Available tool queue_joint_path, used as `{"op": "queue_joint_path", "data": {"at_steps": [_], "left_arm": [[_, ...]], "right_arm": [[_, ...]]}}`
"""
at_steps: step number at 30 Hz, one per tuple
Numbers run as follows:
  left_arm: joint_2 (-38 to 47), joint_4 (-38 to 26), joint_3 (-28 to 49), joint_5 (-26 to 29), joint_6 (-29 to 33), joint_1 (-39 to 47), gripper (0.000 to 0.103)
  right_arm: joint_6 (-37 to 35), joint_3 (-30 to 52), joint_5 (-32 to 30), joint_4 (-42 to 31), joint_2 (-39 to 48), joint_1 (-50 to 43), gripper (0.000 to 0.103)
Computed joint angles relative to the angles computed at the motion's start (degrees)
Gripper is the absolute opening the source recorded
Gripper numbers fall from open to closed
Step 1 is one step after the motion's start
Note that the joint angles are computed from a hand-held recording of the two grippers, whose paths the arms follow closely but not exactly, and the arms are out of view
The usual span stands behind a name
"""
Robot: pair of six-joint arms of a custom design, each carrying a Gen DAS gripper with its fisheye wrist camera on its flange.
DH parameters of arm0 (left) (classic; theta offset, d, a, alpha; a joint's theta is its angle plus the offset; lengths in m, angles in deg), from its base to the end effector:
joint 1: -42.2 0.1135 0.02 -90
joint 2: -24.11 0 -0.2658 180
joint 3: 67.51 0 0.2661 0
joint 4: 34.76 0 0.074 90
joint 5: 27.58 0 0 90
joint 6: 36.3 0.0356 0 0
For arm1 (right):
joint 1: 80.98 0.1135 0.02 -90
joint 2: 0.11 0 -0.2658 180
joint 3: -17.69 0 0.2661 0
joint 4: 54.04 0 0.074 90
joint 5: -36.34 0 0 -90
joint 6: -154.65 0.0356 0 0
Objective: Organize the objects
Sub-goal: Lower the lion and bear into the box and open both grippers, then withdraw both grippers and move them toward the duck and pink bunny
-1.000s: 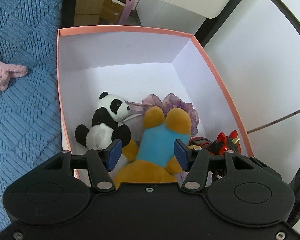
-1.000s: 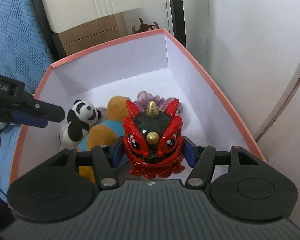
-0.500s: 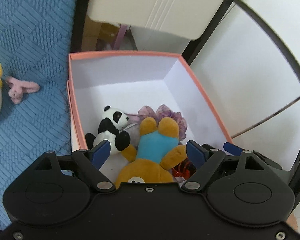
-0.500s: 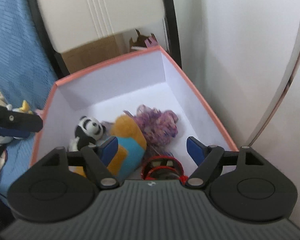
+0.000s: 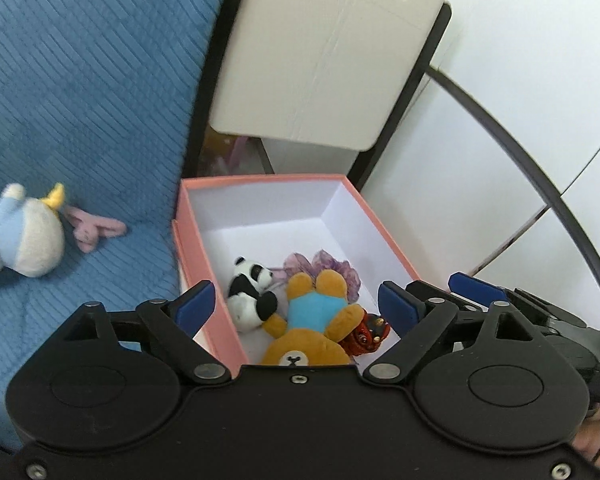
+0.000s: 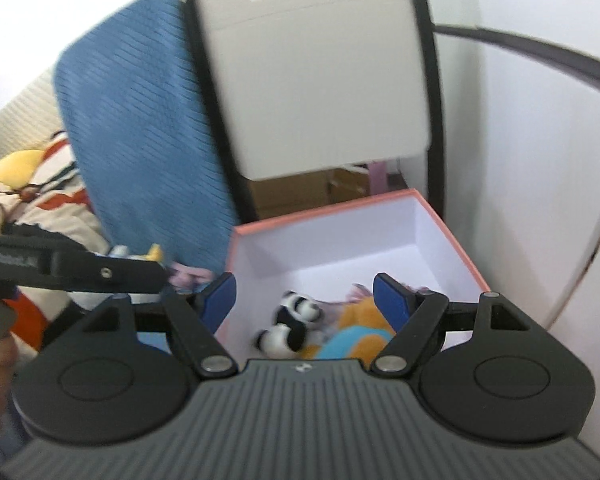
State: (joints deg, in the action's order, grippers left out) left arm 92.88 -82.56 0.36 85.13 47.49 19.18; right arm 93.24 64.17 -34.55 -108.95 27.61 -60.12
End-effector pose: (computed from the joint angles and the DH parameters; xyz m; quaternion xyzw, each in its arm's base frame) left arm 0.2342 -0.1145 0.2768 0.2028 0.8974 -0.2655 0.2881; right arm 0.1196 0.0331 0.2592 0.1343 0.8722 0.0523 0.4675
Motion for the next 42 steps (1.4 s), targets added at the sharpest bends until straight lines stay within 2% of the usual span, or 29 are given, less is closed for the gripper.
{"op": "queue_joint_path", "data": {"at_steps": [7, 16, 25, 31, 37, 42], "left_arm": [[-6.6, -5.8, -0.4, 4.9, 5.3, 10.2, 0.095], [-11.2, -13.0, -1.1, 13.3, 17.0, 26.1, 0.102], [-9.7, -18.9, -0.7, 19.8, 30.0, 41.7, 0.102], [-8.7, -22.3, -1.9, 23.0, 37.7, 49.0, 0.102], [-6.3, -23.3, -2.2, 24.1, 41.7, 53.8, 0.102], [-4.7, -20.7, -3.0, 23.6, 41.3, 55.0, 0.102]], "right_arm": [[13.8, 5.1, 16.2, -3.3, 5.3, 22.9, 0.077], [22.1, 8.8, 24.3, -0.1, 17.3, 36.0, 0.077], [30.3, 10.7, 26.4, 1.7, 27.8, 42.8, 0.077], [34.8, 11.7, 27.0, 2.4, 33.4, 46.5, 0.077], [35.1, 12.5, 26.4, 4.4, 37.1, 46.6, 0.077], [32.8, 12.9, 25.3, 7.4, 39.5, 45.2, 0.077]]}}
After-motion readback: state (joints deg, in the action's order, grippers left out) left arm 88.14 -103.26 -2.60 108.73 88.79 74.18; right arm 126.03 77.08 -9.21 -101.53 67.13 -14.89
